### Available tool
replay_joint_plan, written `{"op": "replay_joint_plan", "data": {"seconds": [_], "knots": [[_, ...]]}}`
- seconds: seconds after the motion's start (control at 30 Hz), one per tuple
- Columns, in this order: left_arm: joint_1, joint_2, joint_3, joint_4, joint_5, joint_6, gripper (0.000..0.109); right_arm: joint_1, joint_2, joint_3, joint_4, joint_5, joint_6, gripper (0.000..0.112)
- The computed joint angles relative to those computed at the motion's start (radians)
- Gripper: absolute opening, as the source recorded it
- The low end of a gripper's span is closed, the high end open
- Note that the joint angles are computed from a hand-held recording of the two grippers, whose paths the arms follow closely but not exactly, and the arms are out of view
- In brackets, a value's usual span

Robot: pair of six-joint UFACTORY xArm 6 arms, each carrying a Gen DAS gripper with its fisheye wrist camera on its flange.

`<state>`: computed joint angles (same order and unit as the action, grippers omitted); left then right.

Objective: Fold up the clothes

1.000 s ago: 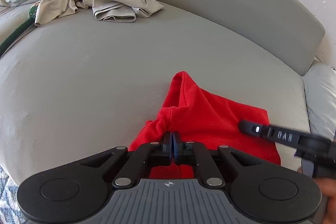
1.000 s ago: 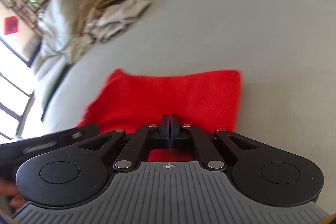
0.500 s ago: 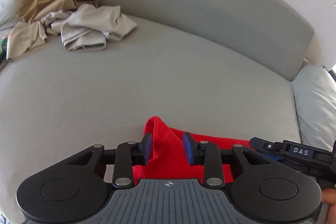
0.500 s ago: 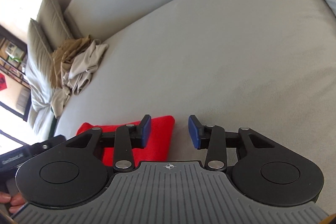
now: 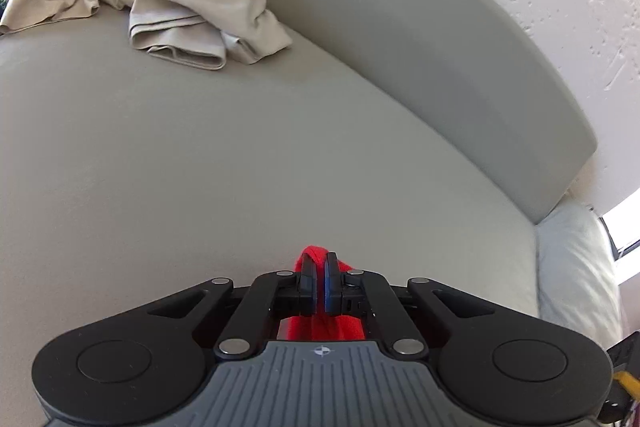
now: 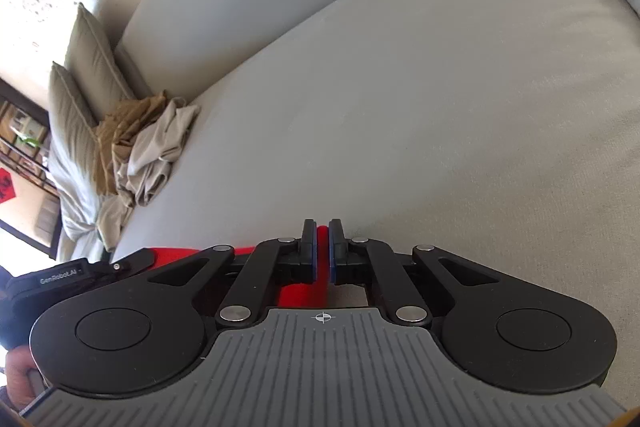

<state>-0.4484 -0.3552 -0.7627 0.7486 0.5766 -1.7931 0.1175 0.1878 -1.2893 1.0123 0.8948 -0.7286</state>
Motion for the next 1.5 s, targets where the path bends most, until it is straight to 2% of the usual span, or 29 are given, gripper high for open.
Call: {"op": "replay_joint_plan", "data": {"seconds": [0.03,0.1,0.2,0.23,0.27,0.33,0.4,0.47,0.5,0.53,0.57,0.6,0.63,0.7,0.8,0.83,0.87,0.9,0.93,1.03,1.1,1.13,1.2,1.23,1.33,1.4,1.47,1.5], "knots": [[-0.007,0.013,-0.011,-0.029,0.031,0.031,0.004,0.008,-0.002,0.005,-0.012,-0.015,-0.007,0.005],[-0.022,0.011,-0.021,-0.045,0.076,0.033,0.016,0.012,-0.002,-0.001,-0.05,-0.02,0.018,0.008],[-0.056,-0.015,-0.043,-0.036,0.166,0.036,0.022,0.014,-0.025,-0.001,-0.102,-0.04,0.049,0.023],[-0.075,-0.023,-0.058,-0.025,0.212,0.047,0.022,0.012,-0.042,0.01,-0.108,-0.053,0.04,0.033],[-0.095,-0.029,-0.073,-0.015,0.258,0.059,0.023,0.007,-0.063,0.024,-0.105,-0.062,0.028,0.034],[-0.147,-0.037,-0.114,0.004,0.357,0.065,0.023,-0.005,-0.106,0.052,-0.095,-0.063,0.009,0.034],[-0.195,-0.029,-0.148,0.061,0.38,0.054,0.02,-0.007,-0.164,0.095,-0.088,-0.068,-0.017,0.034],[-0.216,0.001,-0.17,0.06,0.319,0.101,0.008,0.008,-0.219,0.14,-0.073,-0.07,-0.081,0.033],[-0.225,0.017,-0.182,0.058,0.288,0.126,0.008,0.023,-0.244,0.162,-0.075,-0.063,-0.119,0.029],[-0.232,0.033,-0.195,0.056,0.254,0.153,0.008,0.038,-0.266,0.18,-0.078,-0.054,-0.153,0.015],[-0.252,0.058,-0.224,0.047,0.262,0.179,0.008,0.05,-0.276,0.191,-0.083,-0.035,-0.175,0.008],[-0.26,0.094,-0.251,0.005,0.313,0.214,0.008,0.062,-0.284,0.2,-0.09,-0.017,-0.196,0.008],[-0.276,0.138,-0.298,-0.038,0.4,0.241,0.008,0.074,-0.291,0.209,-0.098,-0.001,-0.215,0.008],[-0.281,0.176,-0.331,-0.152,0.558,0.238,0.009,0.1,-0.296,0.237,-0.152,-0.024,-0.233,0.009],[-0.316,0.11,-0.298,-0.132,0.636,0.171,0.011,0.121,-0.321,0.32,-0.252,-0.231,-0.228,0.004],[-0.346,0.108,-0.32,-0.116,0.712,0.172,0.011,0.11,-0.328,0.335,-0.286,-0.289,-0.19,0.005],[-0.384,0.11,-0.347,-0.097,0.796,0.172,0.011,0.09,-0.332,0.335,-0.355,-0.316,-0.11,0.009],[-0.419,0.108,-0.365,-0.081,0.862,0.173,0.012,0.062,-0.332,0.324,-0.392,-0.301,-0.055,0.009],[-0.444,0.096,-0.367,-0.075,0.887,0.152,0.012,0.03,-0.331,0.307,-0.417,-0.269,-0.011,0.01],[-0.512,0.031,-0.336,-0.06,0.885,0.088,0.013,-0.058,-0.359,0.271,-0.38,-0.091,-0.005,0.011],[-0.56,0.043,-0.356,-0.044,0.889,0.077,0.02,-0.08,-0.413,0.292,-0.362,-0.009,-0.042,0.012],[-0.577,0.05,-0.362,-0.038,0.883,0.069,0.021,-0.086,-0.445,0.305,-0.352,0.04,-0.058,0.016],[-0.594,0.061,-0.357,-0.031,0.848,0.056,0.032,-0.086,-0.501,0.328,-0.334,0.126,-0.083,0.027],[-0.596,0.071,-0.354,-0.035,0.83,0.05,0.032,-0.078,-0.528,0.344,-0.327,0.149,-0.099,0.031],[-0.605,0.113,-0.357,-0.055,0.801,0.056,0.032,-0.02,-0.61,0.408,-0.34,0.153,-0.147,0.033],[-0.599,0.135,-0.363,-0.126,0.8,0.098,0.031,0.021,-0.653,0.456,-0.384,0.096,-0.166,0.035],[-0.609,0.133,-0.355,-0.159,0.807,0.109,0.032,0.037,-0.683,0.486,-0.427,0.069,-0.186,0.036],[-0.618,0.13,-0.352,-0.165,0.814,0.111,0.032,0.026,-0.696,0.491,-0.437,0.084,-0.199,0.036]]}}
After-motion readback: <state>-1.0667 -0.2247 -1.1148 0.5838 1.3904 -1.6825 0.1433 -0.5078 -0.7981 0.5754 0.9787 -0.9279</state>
